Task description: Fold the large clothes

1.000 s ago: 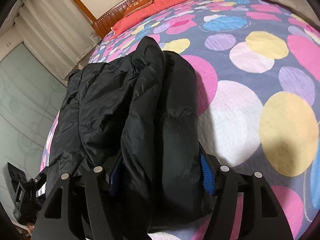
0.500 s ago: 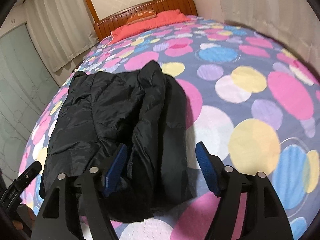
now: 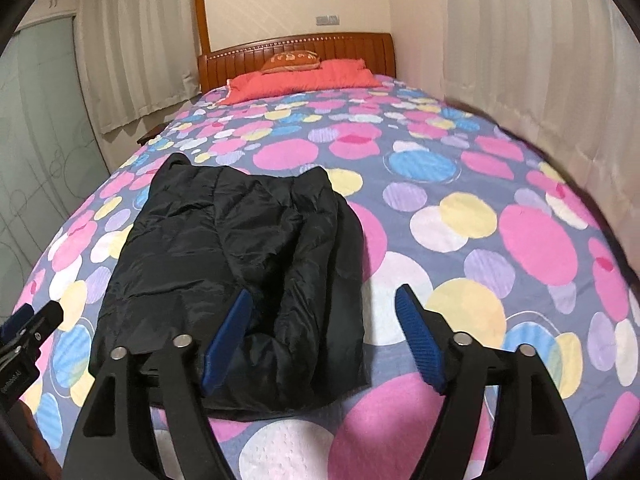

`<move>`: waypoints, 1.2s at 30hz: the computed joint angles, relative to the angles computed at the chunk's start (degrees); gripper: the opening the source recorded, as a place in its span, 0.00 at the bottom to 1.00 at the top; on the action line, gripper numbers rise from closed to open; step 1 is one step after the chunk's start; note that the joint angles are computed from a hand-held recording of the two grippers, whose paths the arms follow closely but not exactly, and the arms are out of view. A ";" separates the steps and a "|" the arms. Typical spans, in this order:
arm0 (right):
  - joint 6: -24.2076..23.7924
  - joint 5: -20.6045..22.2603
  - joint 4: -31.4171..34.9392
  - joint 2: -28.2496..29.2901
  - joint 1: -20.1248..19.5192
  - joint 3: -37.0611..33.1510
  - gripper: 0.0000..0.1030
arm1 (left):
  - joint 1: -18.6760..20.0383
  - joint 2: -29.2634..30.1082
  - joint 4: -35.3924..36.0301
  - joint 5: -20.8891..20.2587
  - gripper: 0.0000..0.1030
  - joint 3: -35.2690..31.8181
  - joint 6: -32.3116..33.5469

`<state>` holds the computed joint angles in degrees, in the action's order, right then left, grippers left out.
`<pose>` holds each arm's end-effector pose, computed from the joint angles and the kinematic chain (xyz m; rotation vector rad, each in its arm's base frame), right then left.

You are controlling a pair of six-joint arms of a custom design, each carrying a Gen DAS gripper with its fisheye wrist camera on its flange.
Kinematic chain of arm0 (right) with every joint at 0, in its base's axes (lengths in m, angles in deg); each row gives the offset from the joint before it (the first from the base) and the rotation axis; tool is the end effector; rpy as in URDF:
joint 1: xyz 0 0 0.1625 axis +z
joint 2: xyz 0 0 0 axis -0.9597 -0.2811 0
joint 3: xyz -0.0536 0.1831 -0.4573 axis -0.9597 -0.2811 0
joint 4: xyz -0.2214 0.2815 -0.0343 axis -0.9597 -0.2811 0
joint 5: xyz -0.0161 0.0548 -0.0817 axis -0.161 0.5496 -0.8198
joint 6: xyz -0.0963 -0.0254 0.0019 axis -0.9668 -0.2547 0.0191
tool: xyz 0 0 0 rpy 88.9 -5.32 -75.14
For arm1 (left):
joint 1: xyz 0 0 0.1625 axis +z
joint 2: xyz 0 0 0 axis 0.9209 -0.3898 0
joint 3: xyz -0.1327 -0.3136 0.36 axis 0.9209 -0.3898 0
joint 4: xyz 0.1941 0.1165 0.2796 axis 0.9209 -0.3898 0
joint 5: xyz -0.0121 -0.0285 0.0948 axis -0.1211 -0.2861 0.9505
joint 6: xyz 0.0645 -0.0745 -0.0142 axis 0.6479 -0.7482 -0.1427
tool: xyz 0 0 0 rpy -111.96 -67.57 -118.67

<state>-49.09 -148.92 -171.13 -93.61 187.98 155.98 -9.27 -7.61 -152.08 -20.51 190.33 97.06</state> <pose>0.3215 -0.5909 0.1196 0.0439 -2.0872 1.1568 -0.1414 -0.5999 0.2868 0.5647 2.3062 -1.0309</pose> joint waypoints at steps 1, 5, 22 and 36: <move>-0.43 -0.23 -0.26 0.13 0.26 -0.07 0.73 | -0.19 -0.20 -0.12 0.04 0.89 0.31 -0.24; -1.04 -0.78 -0.75 0.66 1.32 -0.25 0.73 | -1.05 -0.66 -0.84 1.07 0.89 1.68 -0.82; -3.32 -1.37 -2.45 1.47 3.89 -0.74 0.74 | -3.32 -2.07 -2.92 3.45 0.89 4.18 -2.29; -2.87 -1.53 -2.11 1.55 4.10 -0.81 0.74 | -3.82 -2.28 -3.36 4.05 0.93 4.67 -2.68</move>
<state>-51.95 -150.45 -173.24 -92.05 192.09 155.17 -13.09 -9.88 -155.44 -16.47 194.99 94.38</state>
